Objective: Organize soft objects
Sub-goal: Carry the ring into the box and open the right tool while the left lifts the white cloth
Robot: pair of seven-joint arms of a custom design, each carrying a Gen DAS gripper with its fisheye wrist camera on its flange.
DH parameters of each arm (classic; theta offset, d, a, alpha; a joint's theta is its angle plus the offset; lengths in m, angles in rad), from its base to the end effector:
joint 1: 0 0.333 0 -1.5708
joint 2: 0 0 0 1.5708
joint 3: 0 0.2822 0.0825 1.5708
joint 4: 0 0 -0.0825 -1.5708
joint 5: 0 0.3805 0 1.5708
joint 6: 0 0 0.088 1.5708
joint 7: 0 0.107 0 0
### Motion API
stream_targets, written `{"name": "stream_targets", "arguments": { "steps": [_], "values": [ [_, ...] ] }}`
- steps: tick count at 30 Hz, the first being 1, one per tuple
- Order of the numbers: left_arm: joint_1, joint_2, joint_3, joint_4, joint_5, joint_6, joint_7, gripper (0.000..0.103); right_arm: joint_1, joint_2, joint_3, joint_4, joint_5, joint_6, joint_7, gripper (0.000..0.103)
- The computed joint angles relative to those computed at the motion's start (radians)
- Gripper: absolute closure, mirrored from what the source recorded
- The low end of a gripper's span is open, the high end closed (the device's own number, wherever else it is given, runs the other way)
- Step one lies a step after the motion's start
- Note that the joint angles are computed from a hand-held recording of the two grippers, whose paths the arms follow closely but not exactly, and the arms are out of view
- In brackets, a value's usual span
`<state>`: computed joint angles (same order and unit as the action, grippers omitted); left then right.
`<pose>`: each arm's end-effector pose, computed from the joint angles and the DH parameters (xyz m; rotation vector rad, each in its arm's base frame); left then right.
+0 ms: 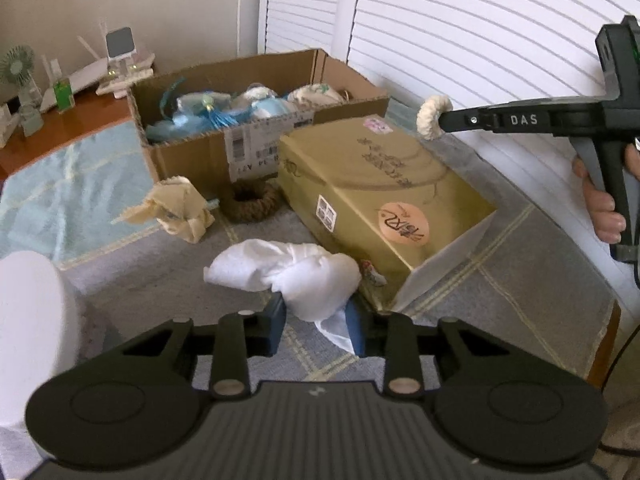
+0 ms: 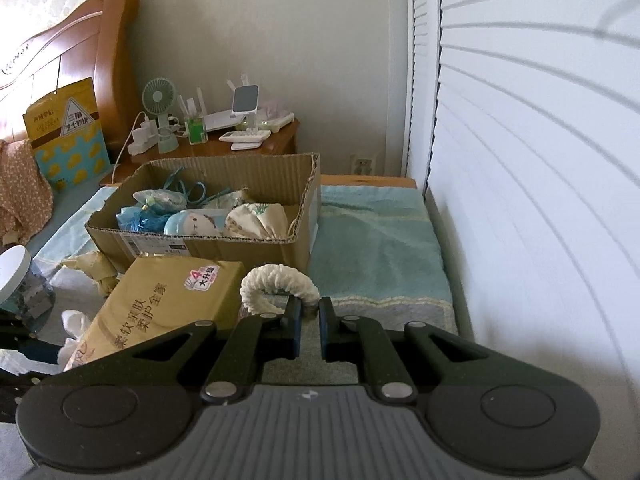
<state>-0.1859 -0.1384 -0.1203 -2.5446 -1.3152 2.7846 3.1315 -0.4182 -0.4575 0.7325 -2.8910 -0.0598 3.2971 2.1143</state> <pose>0.4477 -0.0948 0.3078 -1.1837 2.5040 -0.9770 0.3853 0.1117 0.3397 -1.6567 1.8315 -0.7229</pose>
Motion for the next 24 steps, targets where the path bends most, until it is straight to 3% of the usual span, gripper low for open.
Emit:
{"name": "stream_targets", "arguments": {
  "steps": [7, 10, 14, 20, 22, 24],
  "values": [
    [0.003, -0.100, 0.035, -0.049, 0.064, -0.026, -0.018, 0.072, 0.028, -0.038, -0.032, 0.030, -0.042, -0.033, -0.014, 0.092],
    [-0.004, -0.132, 0.053, -0.064, 0.082, -0.033, -0.014, 0.072, 0.009, -0.012, -0.029, 0.078, -0.080, -0.044, -0.028, 0.092],
    [-0.008, -0.159, 0.077, -0.071, 0.113, -0.058, -0.017, 0.072, -0.064, 0.041, 0.019, 0.170, -0.148, -0.059, -0.047, 0.092],
    [-0.009, -0.173, 0.100, -0.052, 0.138, -0.081, -0.022, 0.072, -0.256, 0.173, 0.168, 0.327, -0.270, -0.075, -0.037, 0.092],
    [-0.010, -0.169, 0.103, -0.039, 0.130, -0.077, -0.014, 0.072, -0.360, 0.214, 0.258, 0.377, -0.323, -0.087, -0.015, 0.092],
    [-0.012, -0.162, 0.106, -0.028, 0.116, -0.072, -0.001, 0.072, -0.517, 0.243, 0.400, 0.426, -0.385, -0.097, 0.023, 0.092]
  ]
}}
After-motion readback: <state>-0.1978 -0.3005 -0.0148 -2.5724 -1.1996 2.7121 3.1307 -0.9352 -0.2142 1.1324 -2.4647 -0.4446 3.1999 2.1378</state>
